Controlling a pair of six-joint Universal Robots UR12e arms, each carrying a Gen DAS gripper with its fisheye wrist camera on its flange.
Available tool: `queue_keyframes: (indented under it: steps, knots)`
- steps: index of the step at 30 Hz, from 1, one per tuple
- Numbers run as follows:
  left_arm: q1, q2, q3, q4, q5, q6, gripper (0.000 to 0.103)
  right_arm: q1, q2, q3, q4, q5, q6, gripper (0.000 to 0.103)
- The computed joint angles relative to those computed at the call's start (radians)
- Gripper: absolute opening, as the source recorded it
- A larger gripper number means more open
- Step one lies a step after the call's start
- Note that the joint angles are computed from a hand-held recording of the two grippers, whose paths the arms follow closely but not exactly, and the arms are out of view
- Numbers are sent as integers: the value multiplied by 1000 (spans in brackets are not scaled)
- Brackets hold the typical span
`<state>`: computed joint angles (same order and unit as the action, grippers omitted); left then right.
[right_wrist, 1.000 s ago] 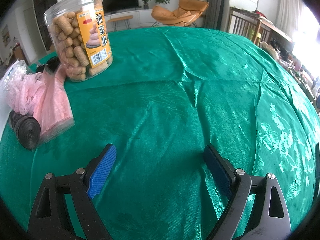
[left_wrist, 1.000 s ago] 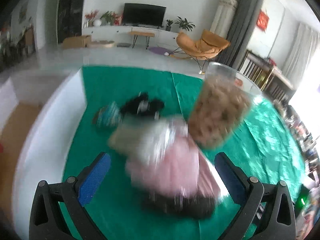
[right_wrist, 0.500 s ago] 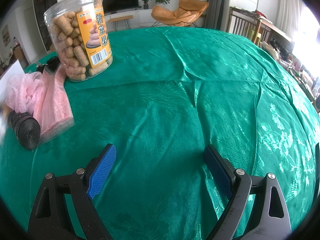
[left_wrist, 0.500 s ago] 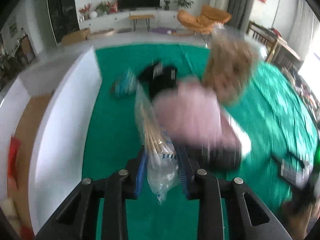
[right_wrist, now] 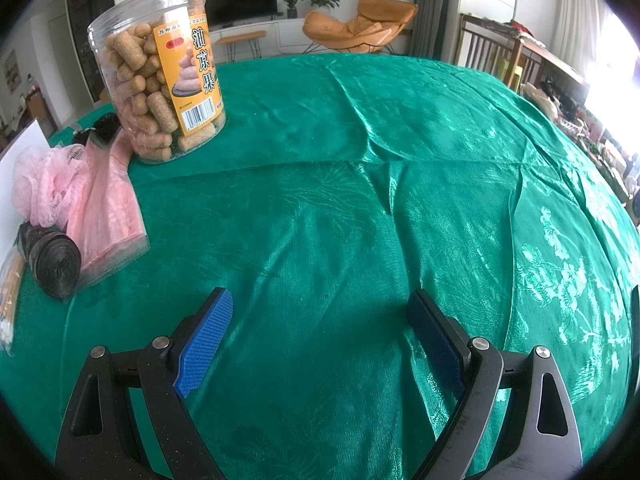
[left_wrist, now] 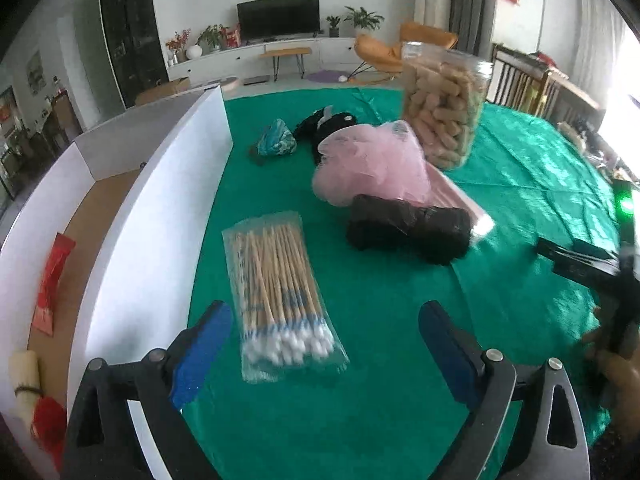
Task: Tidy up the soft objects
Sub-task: 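Move the left tool over the bagged cotton swab bundle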
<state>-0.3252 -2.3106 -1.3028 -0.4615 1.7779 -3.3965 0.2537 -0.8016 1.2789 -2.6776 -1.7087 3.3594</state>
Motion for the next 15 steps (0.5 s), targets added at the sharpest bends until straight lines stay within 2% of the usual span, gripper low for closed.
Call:
queue_keyframes:
  steps: [4, 8, 9, 15]
  knots:
    - [9, -50, 64, -74, 59, -36, 94, -1, 2, -2, -1, 2, -3, 91]
    - [30, -86, 92, -117, 21, -108, 97, -1, 2, -1, -2, 3, -4, 91]
    - [33, -88, 83, -78, 16, -118, 97, -1, 2, -1, -2, 3, -4, 91]
    - [29, -102, 80, -34, 35, -95, 103, -1, 2, -1, -3, 6, -4, 91]
